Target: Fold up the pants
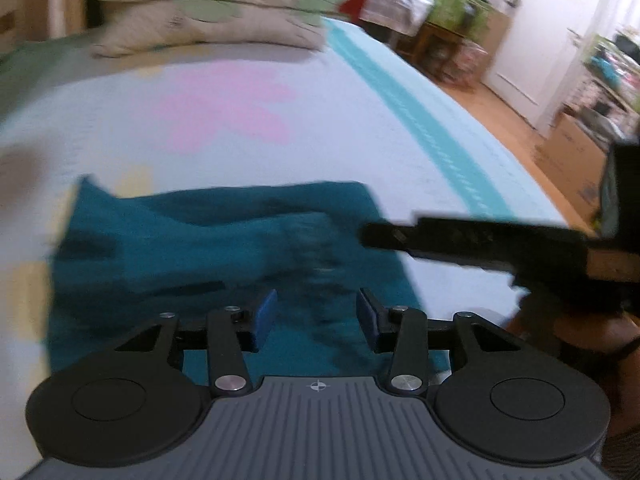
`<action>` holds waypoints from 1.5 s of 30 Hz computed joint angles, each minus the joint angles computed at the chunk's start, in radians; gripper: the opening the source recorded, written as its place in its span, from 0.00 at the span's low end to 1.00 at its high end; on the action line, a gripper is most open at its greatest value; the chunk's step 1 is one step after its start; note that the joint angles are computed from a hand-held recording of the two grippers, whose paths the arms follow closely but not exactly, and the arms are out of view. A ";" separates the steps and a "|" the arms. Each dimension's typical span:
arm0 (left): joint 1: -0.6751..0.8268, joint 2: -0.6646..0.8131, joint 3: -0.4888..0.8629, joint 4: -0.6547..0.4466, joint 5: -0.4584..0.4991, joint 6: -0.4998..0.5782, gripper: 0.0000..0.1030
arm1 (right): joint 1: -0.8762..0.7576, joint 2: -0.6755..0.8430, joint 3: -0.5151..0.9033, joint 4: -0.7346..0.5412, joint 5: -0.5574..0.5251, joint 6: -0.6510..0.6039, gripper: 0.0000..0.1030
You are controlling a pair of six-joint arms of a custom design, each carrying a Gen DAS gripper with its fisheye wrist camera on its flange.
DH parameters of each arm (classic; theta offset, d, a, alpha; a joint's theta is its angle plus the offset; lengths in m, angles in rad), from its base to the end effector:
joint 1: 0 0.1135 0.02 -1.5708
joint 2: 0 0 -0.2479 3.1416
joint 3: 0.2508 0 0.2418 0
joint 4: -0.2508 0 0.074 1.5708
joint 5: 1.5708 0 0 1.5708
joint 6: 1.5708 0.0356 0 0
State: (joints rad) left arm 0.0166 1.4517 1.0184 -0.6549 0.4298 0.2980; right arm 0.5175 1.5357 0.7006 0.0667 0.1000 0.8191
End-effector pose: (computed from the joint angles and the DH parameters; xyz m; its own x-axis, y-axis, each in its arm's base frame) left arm 0.2779 -0.0102 0.2215 -0.7943 0.2538 -0.5520 0.4305 0.8762 -0.2166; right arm 0.2552 0.1412 0.1518 -0.7265 0.4229 -0.5417 0.1477 0.8659 0.4779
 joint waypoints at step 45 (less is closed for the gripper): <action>0.243 0.357 0.291 -0.046 0.050 -0.055 0.41 | 0.075 0.065 0.230 -0.383 0.073 -0.232 0.22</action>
State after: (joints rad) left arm 0.2594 1.8087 1.3094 -0.7009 0.4796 0.2433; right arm 0.5927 1.6004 0.9304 -0.3166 0.1729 0.5870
